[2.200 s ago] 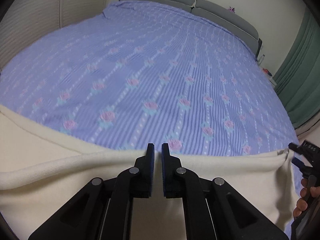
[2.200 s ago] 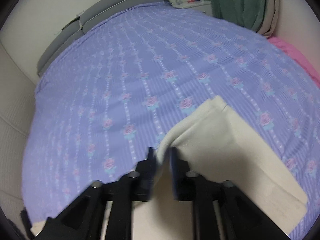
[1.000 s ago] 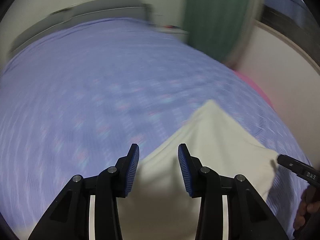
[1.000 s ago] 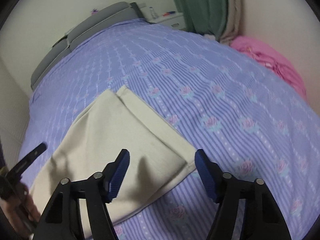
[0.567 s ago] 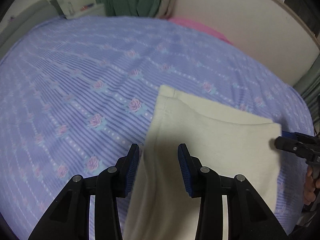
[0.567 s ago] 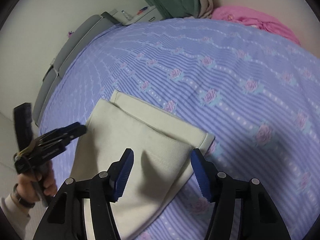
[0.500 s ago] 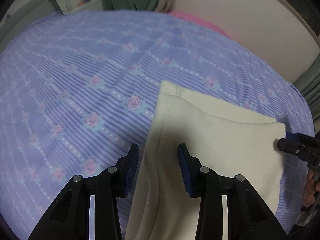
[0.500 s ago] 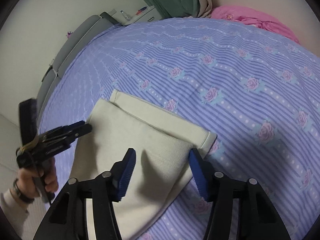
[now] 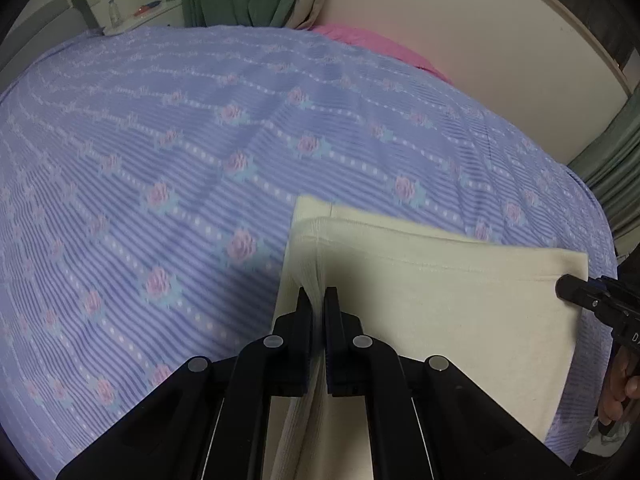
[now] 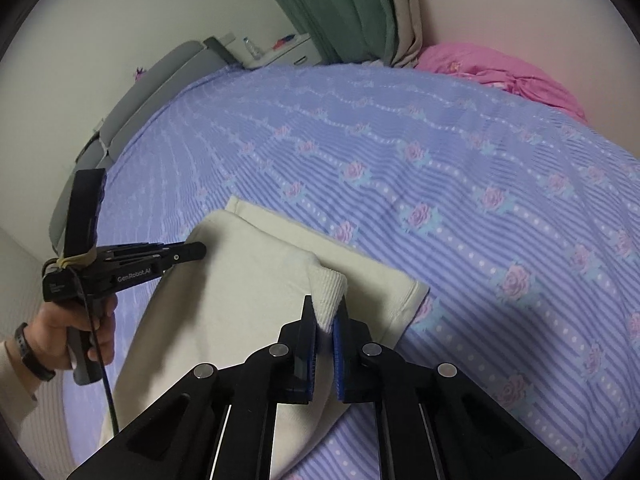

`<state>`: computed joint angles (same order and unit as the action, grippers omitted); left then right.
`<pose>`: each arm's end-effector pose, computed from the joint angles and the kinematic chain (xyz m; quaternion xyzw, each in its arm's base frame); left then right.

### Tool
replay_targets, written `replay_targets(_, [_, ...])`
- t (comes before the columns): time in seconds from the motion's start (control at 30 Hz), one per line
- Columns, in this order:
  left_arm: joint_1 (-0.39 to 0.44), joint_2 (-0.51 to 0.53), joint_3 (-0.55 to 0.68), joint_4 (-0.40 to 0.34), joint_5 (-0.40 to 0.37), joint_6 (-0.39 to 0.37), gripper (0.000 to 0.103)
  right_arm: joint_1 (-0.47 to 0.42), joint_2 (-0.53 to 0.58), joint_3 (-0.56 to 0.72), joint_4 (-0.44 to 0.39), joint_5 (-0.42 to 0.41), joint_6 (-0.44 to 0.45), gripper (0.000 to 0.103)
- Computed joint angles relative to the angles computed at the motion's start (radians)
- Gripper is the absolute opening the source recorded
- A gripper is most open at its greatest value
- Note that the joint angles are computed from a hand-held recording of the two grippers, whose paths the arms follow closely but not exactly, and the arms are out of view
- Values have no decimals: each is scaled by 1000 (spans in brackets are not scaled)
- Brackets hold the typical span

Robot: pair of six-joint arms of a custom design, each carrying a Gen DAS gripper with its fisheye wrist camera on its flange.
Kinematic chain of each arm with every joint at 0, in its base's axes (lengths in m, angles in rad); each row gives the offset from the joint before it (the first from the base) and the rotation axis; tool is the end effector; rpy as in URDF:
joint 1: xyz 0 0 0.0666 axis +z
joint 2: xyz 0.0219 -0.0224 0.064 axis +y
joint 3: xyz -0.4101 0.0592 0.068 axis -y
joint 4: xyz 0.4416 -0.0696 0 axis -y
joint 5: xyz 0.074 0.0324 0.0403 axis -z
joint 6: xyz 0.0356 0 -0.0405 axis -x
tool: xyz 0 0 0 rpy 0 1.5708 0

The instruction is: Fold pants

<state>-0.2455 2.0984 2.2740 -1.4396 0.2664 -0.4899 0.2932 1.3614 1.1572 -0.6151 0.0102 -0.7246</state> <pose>0.7295 -0.1928 0.4245 0.3710 0.9067 -0.1118 0.1663 0.4887 0.1467 0.3761 0.2009 0.9083 0.1746 0.3228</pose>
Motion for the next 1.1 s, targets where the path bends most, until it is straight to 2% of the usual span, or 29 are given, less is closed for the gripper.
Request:
replay_targets(0.2, [-12,53,121,-30,14,23,7,-21,-15,-6,12,21,-12,7])
replay_targets(0.3, [-20,75,159,-37,-7,18,7,-36,-14,-6,18,7,-19,7])
replay_targets(0.4, [-26,100,170,-59,-54,6,7,-44,26,13,-18,-30,-13,7])
replay_targets(0.47, [-26,113,171,-75,-57,27,8,-51,47,12,-33,-43,-21,7])
replay_targets(0.57, [-26,77,93,-16,-44,54,8,-62,62,10,-54,-76,-30,7])
replay_targets(0.67, [-30,31,11,54,-64,37,12,-65,60,6,-54,-85,-19,10])
replay_targets(0.73, [-32,1,-37,98,-92,32,20,-55,65,23,-78,-49,13,17])
replay_targets(0.8, [-32,-30,-83,149,-123,31,34,-44,67,29,-89,-22,34,23])
replay_targets(0.87, [-25,-64,-125,196,-125,35,40,-30,65,40,-115,22,44,28])
replay_targets(0.9, [-19,-78,-141,215,-121,41,41,-21,65,48,-138,60,46,44])
replay_targets(0.97, [-6,-114,-176,247,-118,58,41,-5,41,39,-151,139,41,65])
replay_targets(1.03, [12,-171,-235,303,-90,79,41,-2,6,22,-139,151,34,65])
replay_targets(1.1, [17,-190,-237,286,-77,77,41,0,-37,6,-129,143,34,65])
